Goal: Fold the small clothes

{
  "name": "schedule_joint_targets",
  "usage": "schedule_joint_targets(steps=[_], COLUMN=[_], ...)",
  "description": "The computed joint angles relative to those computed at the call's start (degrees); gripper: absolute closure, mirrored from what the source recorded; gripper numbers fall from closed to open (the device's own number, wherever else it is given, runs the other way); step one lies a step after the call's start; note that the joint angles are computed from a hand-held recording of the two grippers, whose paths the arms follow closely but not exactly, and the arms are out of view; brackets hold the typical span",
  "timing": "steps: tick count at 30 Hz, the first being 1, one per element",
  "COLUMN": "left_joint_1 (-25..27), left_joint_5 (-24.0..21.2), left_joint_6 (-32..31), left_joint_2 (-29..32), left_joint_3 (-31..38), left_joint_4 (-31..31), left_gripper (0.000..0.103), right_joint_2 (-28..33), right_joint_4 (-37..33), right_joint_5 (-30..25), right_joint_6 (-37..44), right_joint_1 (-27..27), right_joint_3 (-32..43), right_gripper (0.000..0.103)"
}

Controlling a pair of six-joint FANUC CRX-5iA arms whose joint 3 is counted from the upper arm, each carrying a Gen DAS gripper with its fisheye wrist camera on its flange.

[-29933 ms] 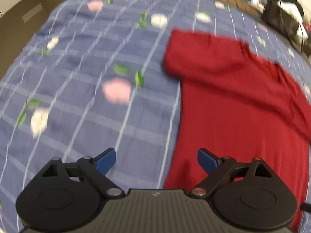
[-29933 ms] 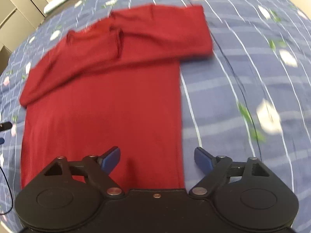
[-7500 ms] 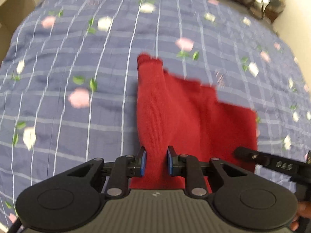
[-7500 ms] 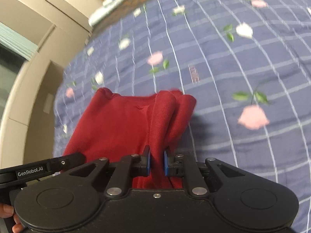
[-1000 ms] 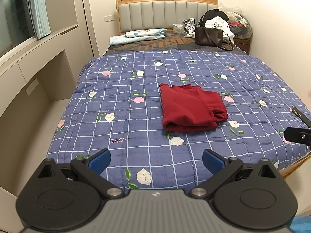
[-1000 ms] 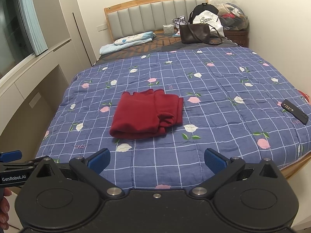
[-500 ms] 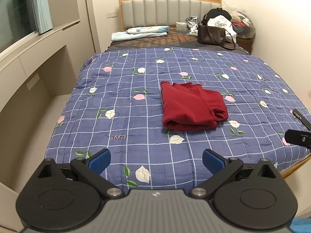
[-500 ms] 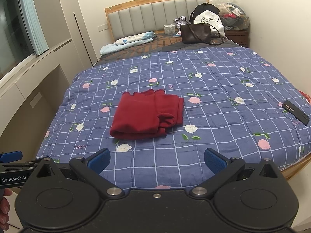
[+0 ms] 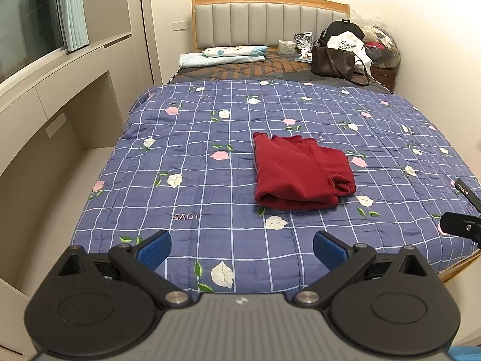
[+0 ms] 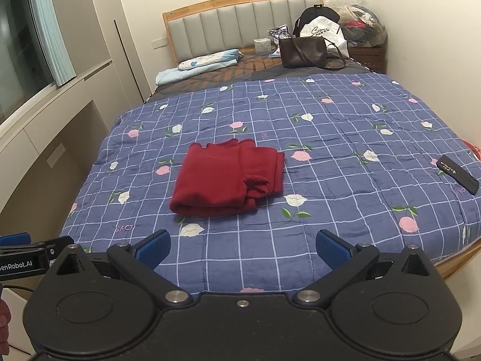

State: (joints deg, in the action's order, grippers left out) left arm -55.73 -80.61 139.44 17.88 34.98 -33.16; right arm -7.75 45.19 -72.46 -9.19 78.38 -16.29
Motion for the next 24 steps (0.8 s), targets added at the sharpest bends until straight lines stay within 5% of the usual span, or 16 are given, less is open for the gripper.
schedule_joint_targets(steps=[24], left_joint_1=[0.31], left_joint_5=[0.32], left_joint_6=[0.04], left_joint_2=[-0.11], left_joint_3=[-0.44], left_joint_4=[0.74], left_gripper=[0.0], right_joint_2=[-0.1], right_joint_4=[0.02], right_joint_5=[0.09], right_joint_6=[0.33], right_joint_1=[-0.16], right_joint_3=[-0.09], right_gripper=[0.001])
